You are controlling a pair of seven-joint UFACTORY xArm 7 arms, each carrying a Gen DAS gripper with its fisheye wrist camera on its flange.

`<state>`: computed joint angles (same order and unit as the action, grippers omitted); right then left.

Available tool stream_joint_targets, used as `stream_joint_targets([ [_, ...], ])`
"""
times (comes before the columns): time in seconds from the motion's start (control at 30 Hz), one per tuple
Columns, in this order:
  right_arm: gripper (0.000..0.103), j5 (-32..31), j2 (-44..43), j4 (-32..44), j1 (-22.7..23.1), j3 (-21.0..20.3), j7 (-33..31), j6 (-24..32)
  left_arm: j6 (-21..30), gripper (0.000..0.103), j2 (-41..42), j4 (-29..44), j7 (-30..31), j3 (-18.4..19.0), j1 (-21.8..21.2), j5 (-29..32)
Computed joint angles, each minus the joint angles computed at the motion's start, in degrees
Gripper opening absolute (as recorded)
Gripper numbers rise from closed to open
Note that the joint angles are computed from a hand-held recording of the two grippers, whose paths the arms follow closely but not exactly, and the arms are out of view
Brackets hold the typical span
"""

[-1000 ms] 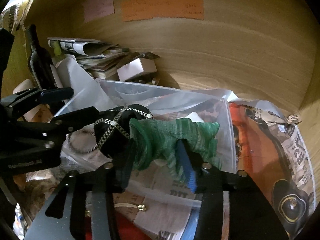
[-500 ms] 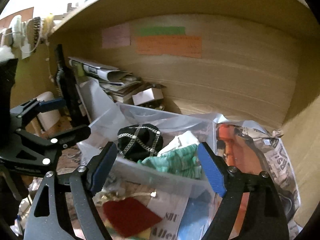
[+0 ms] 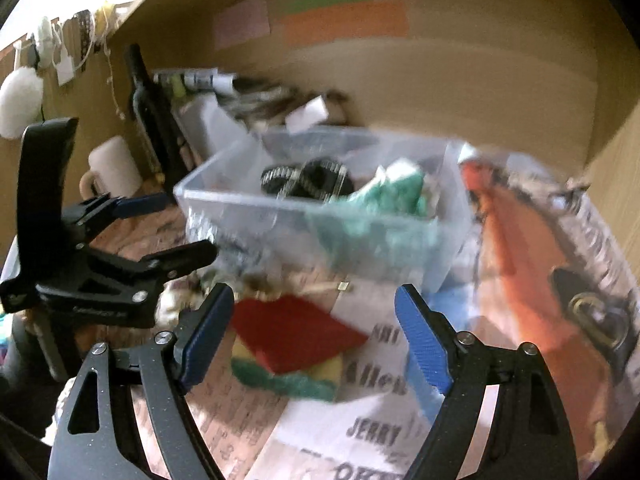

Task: Organize soft objects
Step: 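Grasp the red cloth with the right gripper while the left grasps the silver mesh bag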

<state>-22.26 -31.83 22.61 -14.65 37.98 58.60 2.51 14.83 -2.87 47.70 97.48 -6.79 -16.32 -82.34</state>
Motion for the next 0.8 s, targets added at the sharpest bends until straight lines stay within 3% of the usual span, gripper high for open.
stream_joint_targets([
  [0.37,0.050,2.7,5.8,0.0,5.2,-6.3,-4.0,-2.2,4.8,0.062,1.0,0.4,-4.6,0.2,0.9,5.0],
  [0.63,0.045,2.8,5.6,1.2,9.3,-11.0,-8.0,2.6,7.5,0.037,0.3,0.1,-4.6,0.9,1.7,4.6],
  [0.8,0.047,1.9,8.4,4.9,13.2,-15.0,-12.3,6.0,8.6,0.032,-1.1,-0.8,-2.5,1.7,2.4,2.3],
])
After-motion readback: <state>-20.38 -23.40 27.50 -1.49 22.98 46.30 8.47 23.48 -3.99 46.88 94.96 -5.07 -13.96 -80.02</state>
